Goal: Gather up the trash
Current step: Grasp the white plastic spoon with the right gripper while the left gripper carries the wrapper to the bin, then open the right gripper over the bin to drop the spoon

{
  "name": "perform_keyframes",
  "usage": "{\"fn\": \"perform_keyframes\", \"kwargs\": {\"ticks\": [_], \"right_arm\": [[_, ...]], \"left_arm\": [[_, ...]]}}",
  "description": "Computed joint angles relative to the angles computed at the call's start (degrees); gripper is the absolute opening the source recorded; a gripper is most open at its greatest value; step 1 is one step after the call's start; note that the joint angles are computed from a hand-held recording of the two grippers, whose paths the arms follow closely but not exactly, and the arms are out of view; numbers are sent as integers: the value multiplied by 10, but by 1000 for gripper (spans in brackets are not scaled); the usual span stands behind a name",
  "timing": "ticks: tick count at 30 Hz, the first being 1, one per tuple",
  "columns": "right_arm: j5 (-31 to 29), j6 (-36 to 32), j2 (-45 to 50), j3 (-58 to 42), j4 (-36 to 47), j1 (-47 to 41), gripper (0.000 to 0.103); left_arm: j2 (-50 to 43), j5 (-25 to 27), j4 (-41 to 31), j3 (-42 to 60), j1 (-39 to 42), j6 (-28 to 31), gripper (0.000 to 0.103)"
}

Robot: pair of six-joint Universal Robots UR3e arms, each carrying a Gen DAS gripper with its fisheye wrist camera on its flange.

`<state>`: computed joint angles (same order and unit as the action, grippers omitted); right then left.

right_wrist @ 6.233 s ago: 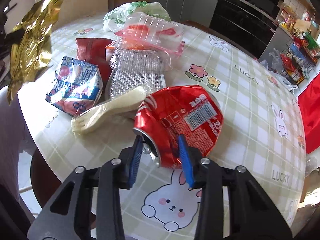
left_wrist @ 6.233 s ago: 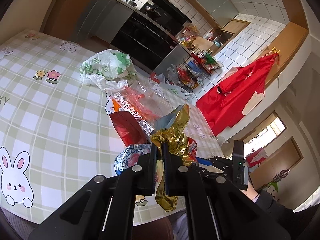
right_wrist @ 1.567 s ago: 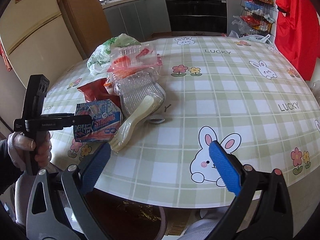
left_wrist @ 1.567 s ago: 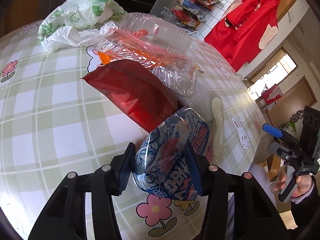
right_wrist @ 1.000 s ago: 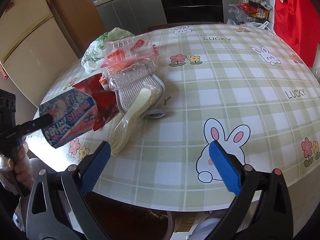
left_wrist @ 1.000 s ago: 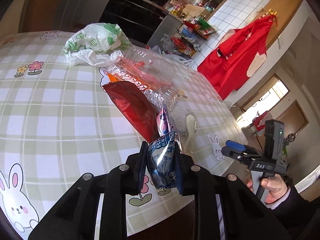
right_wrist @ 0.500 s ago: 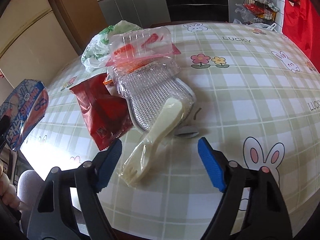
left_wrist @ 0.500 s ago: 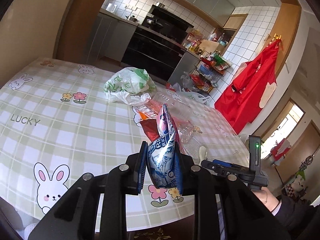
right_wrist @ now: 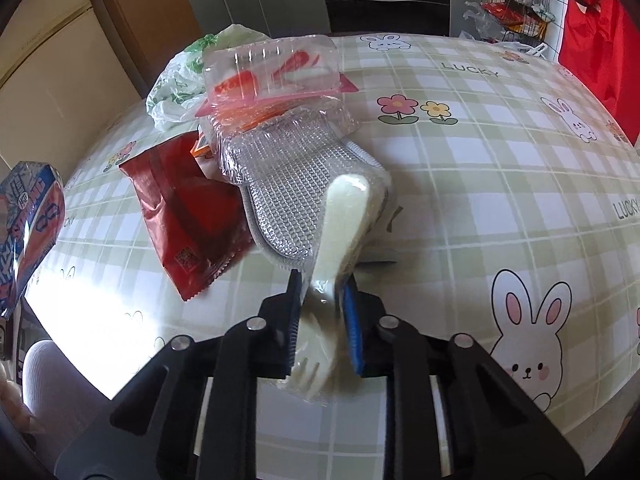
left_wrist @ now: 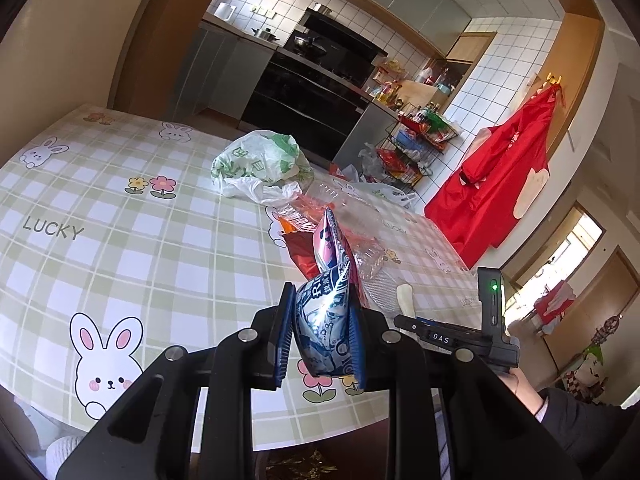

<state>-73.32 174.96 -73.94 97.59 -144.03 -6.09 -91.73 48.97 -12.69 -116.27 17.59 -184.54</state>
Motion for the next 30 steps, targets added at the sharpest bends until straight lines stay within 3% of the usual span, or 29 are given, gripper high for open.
{"fn": "perform_keyframes", "kwargs": {"ticks": [7,14,21,30], "right_arm": [[57,-23,-119,90,3,-46,21],[150,-100,-280,157,86,-100,22],[231,-228,-467,183,281,-174,22],[299,-399,-622,163,547,-285,22]], "left_arm": [[53,-19,-25,-22,11,8,24],[128,-34,-74,-56,22,20,24],[219,-41,-131,-82,31,34,24],[339,-57,-224,-105,53,61,24]]}}
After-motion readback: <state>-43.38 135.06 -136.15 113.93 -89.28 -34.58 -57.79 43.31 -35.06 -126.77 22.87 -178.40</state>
